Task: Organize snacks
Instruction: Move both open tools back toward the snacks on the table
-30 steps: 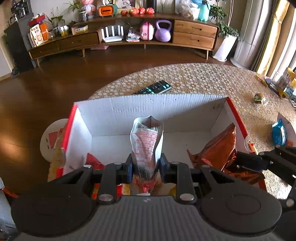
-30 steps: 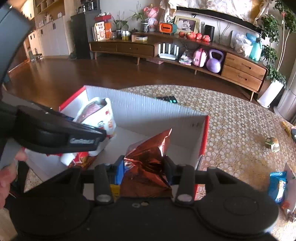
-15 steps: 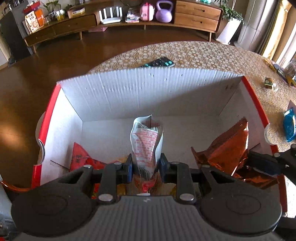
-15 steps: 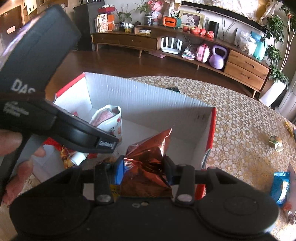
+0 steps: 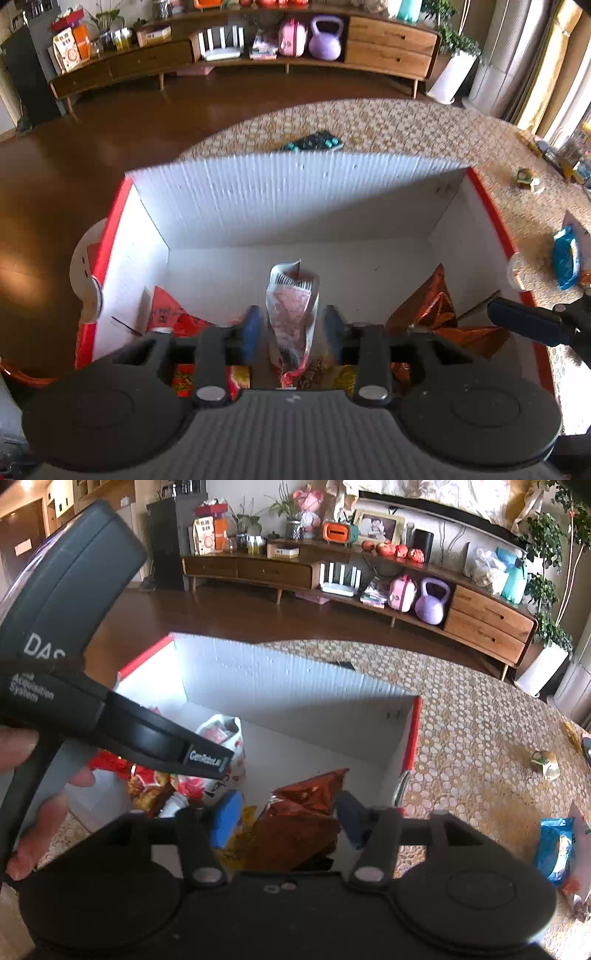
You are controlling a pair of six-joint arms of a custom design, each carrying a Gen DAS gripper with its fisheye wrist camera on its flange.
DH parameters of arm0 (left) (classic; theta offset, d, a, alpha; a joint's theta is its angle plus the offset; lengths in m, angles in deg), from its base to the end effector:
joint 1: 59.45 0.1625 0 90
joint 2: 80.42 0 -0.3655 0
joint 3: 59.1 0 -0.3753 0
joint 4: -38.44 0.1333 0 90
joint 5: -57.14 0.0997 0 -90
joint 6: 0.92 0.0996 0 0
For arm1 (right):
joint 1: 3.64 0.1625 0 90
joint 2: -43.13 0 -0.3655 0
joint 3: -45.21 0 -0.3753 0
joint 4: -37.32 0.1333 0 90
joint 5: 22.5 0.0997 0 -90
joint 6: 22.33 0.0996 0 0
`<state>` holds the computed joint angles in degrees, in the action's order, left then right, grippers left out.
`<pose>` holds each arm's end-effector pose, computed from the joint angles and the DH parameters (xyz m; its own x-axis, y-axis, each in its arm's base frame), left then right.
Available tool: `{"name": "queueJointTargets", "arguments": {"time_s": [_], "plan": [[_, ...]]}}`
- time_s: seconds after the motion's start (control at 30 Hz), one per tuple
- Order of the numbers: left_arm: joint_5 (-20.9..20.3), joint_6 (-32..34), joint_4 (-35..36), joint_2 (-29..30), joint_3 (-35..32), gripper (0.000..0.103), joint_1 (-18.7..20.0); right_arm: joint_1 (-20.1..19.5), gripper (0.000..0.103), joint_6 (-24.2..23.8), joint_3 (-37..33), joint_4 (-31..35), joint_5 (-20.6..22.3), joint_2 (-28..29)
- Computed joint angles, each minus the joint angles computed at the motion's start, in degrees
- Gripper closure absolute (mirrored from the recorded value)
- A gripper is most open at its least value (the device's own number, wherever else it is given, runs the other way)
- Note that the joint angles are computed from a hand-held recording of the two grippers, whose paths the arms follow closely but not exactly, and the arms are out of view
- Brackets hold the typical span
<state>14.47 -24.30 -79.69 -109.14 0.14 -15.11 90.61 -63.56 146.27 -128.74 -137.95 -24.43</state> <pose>-0.3854 -0.6654 0.0759 -0.6982 0.1875 -0.6909 0.4766 0.8418 -0.2532 0.1337 -0.5784 0.2944 -0.6574 -0.3165 0.6838 -0.6487 0.6994 -0.3001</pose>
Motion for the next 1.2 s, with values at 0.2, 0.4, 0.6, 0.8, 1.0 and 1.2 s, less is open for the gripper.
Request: {"name": "queueJointTargets", "arguments": {"time_s": [0.2, 0.4, 0.6, 0.8, 1.0, 1.2], "plan": [[1.20, 2.73, -5.94, -2.82, 4.76, 0.033, -1.99, 0.42, 0.028, 0.61, 1.51, -0.40, 0.56, -2.24], [2.03, 3.27, -8.36, -5.13, 8.20, 0.033, -3.77, 0.71, 0.014, 1.95, 3.46, -0.27, 1.47, -5.51], [2.40, 3.81, -10.32, -7.37, 11.54, 0.033, -5.72, 1.14, 0.002, 2.91, 5.56, -0.20, 2.65, -9.08], [2.16, 4.29, -12.20, -9.32, 14.93, 0.028, -8.02, 0.79, 0.000, 3.64, 8.24, 1.85, 4.70, -14.22], [2.23, 5.63, -15.76, -10.73, 18.73, 0.027, -10.94, -0.15, 0.000, 3.20, 11.53, 3.53, 6.97, -19.98], [0.34, 5.72, -17.29, -10.81, 19.87, 0.019, -13.11, -2.04, 0.000, 3.29, 13.73, 7.43, 9.55, -26.13]]}}
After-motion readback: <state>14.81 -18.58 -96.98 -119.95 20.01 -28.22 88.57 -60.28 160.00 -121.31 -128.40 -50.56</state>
